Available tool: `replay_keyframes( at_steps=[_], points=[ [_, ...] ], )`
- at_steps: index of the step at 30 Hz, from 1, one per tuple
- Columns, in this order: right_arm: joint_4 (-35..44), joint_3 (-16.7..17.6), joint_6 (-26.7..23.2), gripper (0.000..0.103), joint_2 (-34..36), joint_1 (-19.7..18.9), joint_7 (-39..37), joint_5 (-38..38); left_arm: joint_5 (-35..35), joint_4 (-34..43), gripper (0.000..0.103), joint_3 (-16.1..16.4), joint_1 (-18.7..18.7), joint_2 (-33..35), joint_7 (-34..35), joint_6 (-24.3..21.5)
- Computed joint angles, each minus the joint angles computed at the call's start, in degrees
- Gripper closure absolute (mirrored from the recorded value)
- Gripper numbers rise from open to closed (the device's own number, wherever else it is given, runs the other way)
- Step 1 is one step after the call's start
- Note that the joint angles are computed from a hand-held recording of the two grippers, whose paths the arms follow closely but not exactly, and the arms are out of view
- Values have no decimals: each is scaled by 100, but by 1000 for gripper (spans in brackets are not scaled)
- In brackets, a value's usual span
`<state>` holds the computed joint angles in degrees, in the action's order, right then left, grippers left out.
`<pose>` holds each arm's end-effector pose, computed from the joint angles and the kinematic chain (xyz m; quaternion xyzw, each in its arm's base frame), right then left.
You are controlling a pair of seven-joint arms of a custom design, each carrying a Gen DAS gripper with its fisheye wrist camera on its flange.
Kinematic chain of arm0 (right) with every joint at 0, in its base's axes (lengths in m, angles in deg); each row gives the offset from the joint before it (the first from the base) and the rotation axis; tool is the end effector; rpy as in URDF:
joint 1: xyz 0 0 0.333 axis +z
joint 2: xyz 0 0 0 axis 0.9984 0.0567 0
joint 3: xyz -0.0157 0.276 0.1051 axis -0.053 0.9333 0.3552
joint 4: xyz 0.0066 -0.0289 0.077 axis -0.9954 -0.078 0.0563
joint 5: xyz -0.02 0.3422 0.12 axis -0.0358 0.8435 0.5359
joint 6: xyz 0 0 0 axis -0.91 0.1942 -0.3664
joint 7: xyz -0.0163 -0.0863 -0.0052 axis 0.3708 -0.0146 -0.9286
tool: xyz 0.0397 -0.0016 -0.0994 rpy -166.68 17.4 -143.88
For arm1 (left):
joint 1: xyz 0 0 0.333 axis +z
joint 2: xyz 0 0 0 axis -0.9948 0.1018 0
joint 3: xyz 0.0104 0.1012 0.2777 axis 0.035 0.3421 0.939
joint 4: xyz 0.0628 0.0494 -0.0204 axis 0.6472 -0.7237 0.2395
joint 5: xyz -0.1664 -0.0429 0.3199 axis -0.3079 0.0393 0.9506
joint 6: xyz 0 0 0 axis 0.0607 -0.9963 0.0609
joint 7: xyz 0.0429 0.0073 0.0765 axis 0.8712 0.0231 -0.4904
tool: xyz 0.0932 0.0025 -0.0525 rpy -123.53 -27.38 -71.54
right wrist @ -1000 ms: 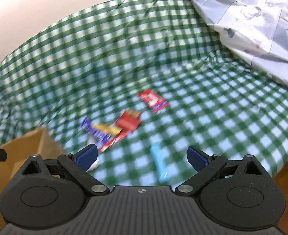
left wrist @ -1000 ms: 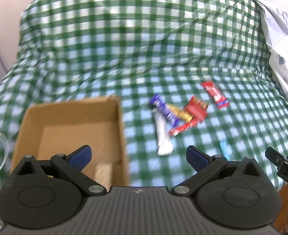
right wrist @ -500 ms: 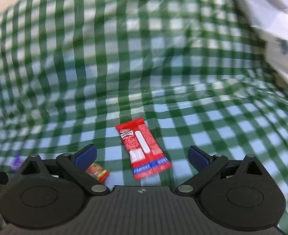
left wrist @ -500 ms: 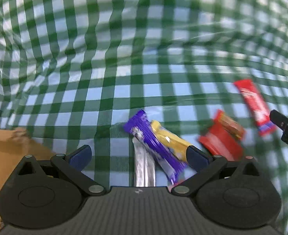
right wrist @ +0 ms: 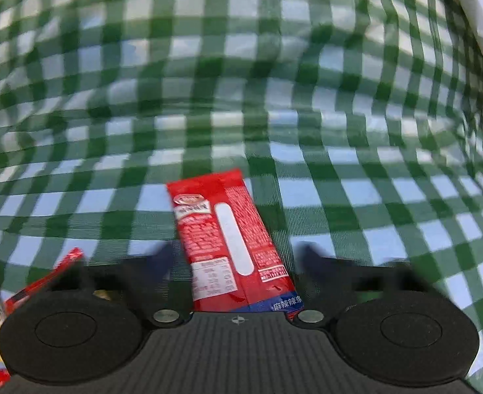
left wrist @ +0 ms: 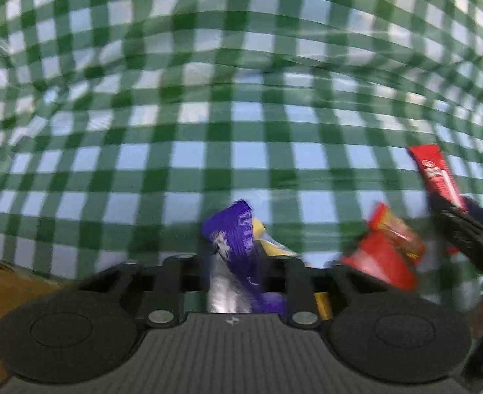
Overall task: Organize snacks
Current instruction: 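Grasp the red wafer bar with the right tool while the left grasps the purple chocolate bar, then carry the red bar and purple bar over the cardboard box with both tools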
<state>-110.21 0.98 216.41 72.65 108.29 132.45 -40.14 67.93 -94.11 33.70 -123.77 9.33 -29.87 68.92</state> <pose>0.4803 0.2765 0.4219 -0.6302 0.6516 -0.2996 0.2976 0.4918 -0.4867 0.5162 -0.7018 0.6722 -0.1563 0.1768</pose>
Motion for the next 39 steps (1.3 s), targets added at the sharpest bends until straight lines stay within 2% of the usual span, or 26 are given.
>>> replay_keyframes(
  at_steps=[2,8,12,14,19,23,25,28,31,36,39],
  points=[
    [-74,57,-113,56,-122,25,-324,395,-38,-149,90,-43,28,-154,4,142],
    [-569,306,-305,61,-906,8,93,410,-204,-1140,91,-308,221,-1105,65,714],
    [-1036,655,-453,61,-1670,-141,241,274,-136,-1612,91,-489,291,-1627,0,806],
    [-1185,778,-569,61,-1921,-165,18,546,-204,-1781,91,-587,348,-1854,-7,797],
    [-1622,1163,-850,61,-2873,-206,78,1310,-406,-2492,91,-894,492,-2767,16,885],
    [-1949,1540,-1118,61,-3785,-38,113,2012,-735,-3154,91,-1191,586,-3708,19,852],
    [-2078,1791,-1290,61,-4242,166,78,2409,-919,-3476,91,-1339,625,-4287,30,708],
    [-1970,2342,-1614,61,-4658,443,34,2962,-1056,-3820,91,-1565,694,-5097,22,325],
    [-1559,3038,-1893,61,-4771,488,53,3297,-1185,-4023,91,-1778,788,-5854,-3,-264],
    [-540,3947,-1953,61,-4305,404,184,3636,-1512,-4227,91,-2018,939,-6997,8,-1406],
    [141,4505,-1907,61,-3877,183,149,3534,-1720,-4345,91,-2091,1038,-7643,-8,-2013]
  ],
)
